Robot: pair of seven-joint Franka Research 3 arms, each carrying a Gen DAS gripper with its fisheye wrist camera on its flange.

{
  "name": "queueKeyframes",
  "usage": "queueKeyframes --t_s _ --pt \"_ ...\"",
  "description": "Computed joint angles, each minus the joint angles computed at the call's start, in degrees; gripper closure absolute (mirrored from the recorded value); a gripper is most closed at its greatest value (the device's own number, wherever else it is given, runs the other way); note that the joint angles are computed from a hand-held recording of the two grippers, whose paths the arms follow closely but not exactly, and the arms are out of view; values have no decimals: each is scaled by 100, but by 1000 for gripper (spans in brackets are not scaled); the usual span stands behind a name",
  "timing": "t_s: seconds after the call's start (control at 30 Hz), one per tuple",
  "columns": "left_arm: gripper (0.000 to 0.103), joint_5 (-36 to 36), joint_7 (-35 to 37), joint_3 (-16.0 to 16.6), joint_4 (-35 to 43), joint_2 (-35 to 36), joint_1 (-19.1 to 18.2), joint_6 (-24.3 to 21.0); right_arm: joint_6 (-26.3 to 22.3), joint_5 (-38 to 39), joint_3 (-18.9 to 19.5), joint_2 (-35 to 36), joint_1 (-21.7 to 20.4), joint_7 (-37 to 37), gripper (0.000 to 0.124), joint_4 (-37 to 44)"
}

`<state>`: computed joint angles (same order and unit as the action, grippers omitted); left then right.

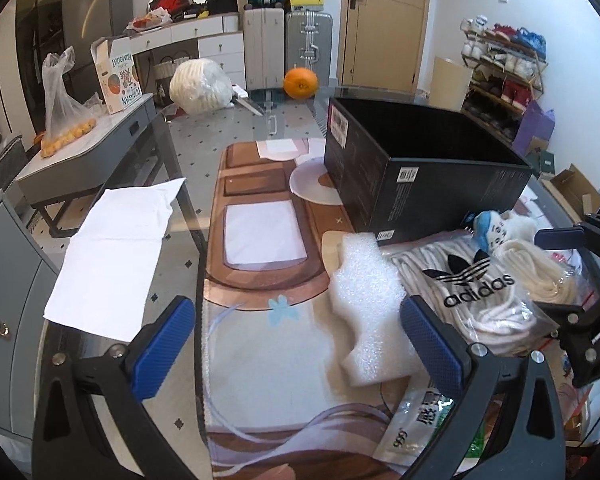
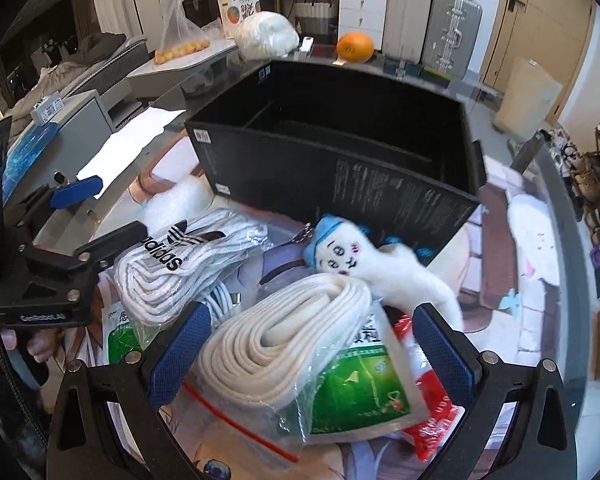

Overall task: Organize soft objects
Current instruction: 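Grasp the white foam block with left tool while right grasps the rope bag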

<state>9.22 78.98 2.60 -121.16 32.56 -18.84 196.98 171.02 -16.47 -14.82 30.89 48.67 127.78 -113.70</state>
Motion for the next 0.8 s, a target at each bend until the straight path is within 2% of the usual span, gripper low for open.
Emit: queueKeyframes --t_s 0.2,0.3,0.37,0.47,0.53,0.6,0.67,0.7,0.77,0.8 --pt "0 230 -50 -200 162 35 185 -289 104 127 127 43 -127 -183 22 -45" --pt "0 419 -64 -352 191 38 338 -323 345 242 115 -13 -118 -310 30 -226" --pt "0 480 -75 -331 200 34 306 -356 569 336 114 -102 -106 -468 39 -420" --pt "0 629 -106 -493 225 53 475 -392 792 544 205 -147 -164 -738 49 -553" --pt "0 658 -133 -464 279 78 441 -499 923 708 298 -174 -228 -890 53 -637" --pt "1 781 -134 -618 341 99 592 -615 1031 864 366 -175 -271 -1026 57 -680" --pt "8 866 -150 -719 361 121 678 -668 1145 1002 418 -219 -301 -1171 62 -770" --pt "21 998 -202 -839 395 146 792 -755 1204 1065 401 -251 -279 -1231 63 -840" --pt "28 993 -167 -751 376 135 695 -703 1290 1188 356 -253 -208 -1348 69 -878" --pt "41 1066 -141 -851 338 134 798 -604 1332 1267 361 -264 -200 -1397 70 -907"
